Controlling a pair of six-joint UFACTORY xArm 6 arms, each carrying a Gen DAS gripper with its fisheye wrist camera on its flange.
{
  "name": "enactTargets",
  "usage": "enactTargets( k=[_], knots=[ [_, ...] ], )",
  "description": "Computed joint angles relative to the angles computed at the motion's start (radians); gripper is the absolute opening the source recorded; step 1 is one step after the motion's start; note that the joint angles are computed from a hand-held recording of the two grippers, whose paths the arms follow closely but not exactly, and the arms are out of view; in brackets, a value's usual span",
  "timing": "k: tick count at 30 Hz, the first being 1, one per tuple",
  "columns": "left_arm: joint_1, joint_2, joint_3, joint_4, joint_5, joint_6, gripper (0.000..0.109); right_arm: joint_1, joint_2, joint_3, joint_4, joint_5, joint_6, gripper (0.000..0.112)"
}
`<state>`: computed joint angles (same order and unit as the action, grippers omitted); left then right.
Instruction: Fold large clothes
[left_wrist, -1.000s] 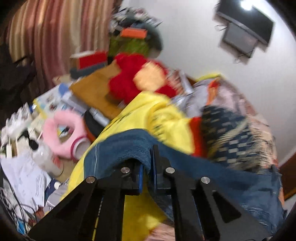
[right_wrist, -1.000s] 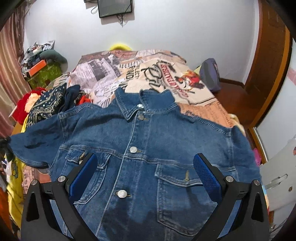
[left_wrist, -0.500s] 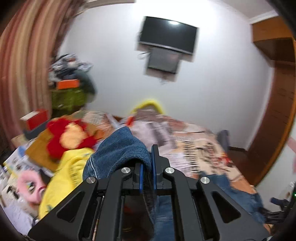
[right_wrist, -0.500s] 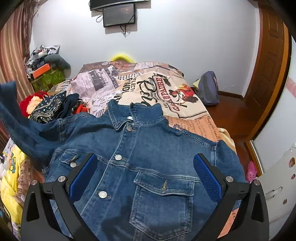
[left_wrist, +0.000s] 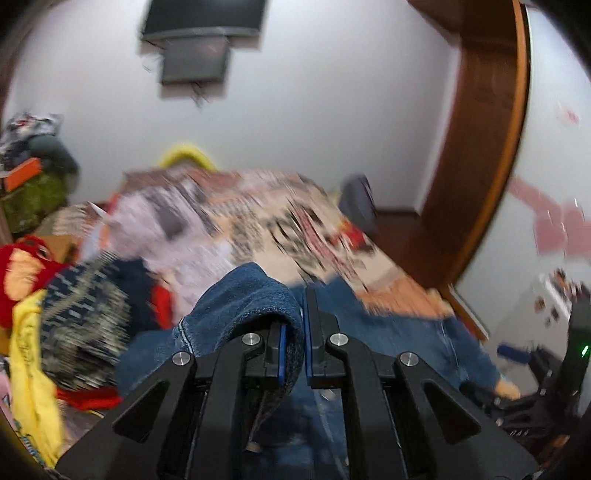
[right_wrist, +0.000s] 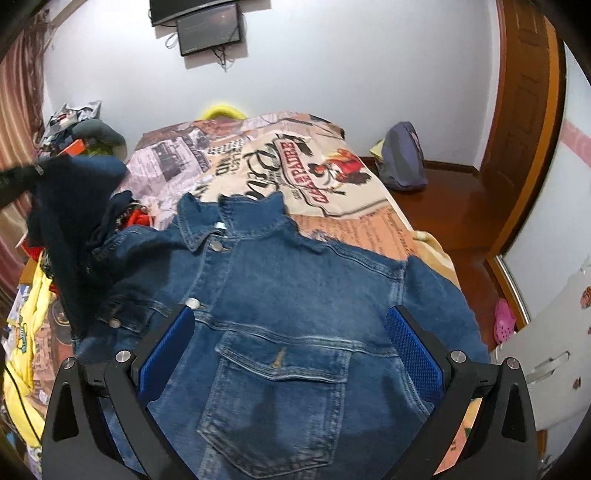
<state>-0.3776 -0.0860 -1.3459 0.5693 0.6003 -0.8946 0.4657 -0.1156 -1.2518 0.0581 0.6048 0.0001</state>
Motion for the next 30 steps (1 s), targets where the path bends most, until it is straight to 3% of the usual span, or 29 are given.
enactTargets(
  k=[3,7,10,12,14,16,21,23,25,27,30],
  knots=[
    [-0.043,0.082,-0.040,-0.103,0.023,0.094,0.006,-0.019,-0.006,0.013,0.016,0.016,-0.004,0.103],
    [-0.078,0.180,-0.094,-0.380,0.095,0.359,0.006,-0.035,-0.016,0.028,0.026,0.038,-0.003,0.103],
    [-0.104,0.207,-0.107,-0.484,0.146,0.470,0.016,-0.040,-0.027,0.041,0.026,0.050,-0.006,0.103],
    [-0.123,0.206,-0.117,-0.465,0.194,0.479,0.036,-0.040,-0.033,0.045,0.019,0.060,-0.006,0.103],
    [-0.130,0.185,-0.102,-0.460,0.207,0.483,0.047,-0.038,-0.039,0.047,0.011,0.070,-0.007,0.103],
    [-0.132,0.136,-0.055,-0.450,0.180,0.471,0.049,-0.034,-0.045,0.047,0.002,0.076,-0.005,0.103],
    [-0.106,-0.005,0.036,-0.309,0.171,0.347,0.070,-0.010,-0.059,0.036,-0.018,0.082,-0.006,0.103],
    [-0.086,-0.072,0.085,-0.257,0.174,0.299,0.071,0.008,-0.057,0.021,-0.031,0.082,-0.005,0.103],
    [-0.064,-0.136,0.131,-0.215,0.187,0.259,0.073,0.028,-0.049,0.006,-0.044,0.078,-0.007,0.103],
    [-0.041,-0.191,0.178,-0.159,0.207,0.211,0.083,0.054,-0.037,-0.012,-0.058,0.079,-0.013,0.103],
    [-0.009,-0.274,0.261,-0.081,0.243,0.151,0.084,0.098,0.001,-0.054,-0.047,0.101,-0.057,0.103]
  ],
)
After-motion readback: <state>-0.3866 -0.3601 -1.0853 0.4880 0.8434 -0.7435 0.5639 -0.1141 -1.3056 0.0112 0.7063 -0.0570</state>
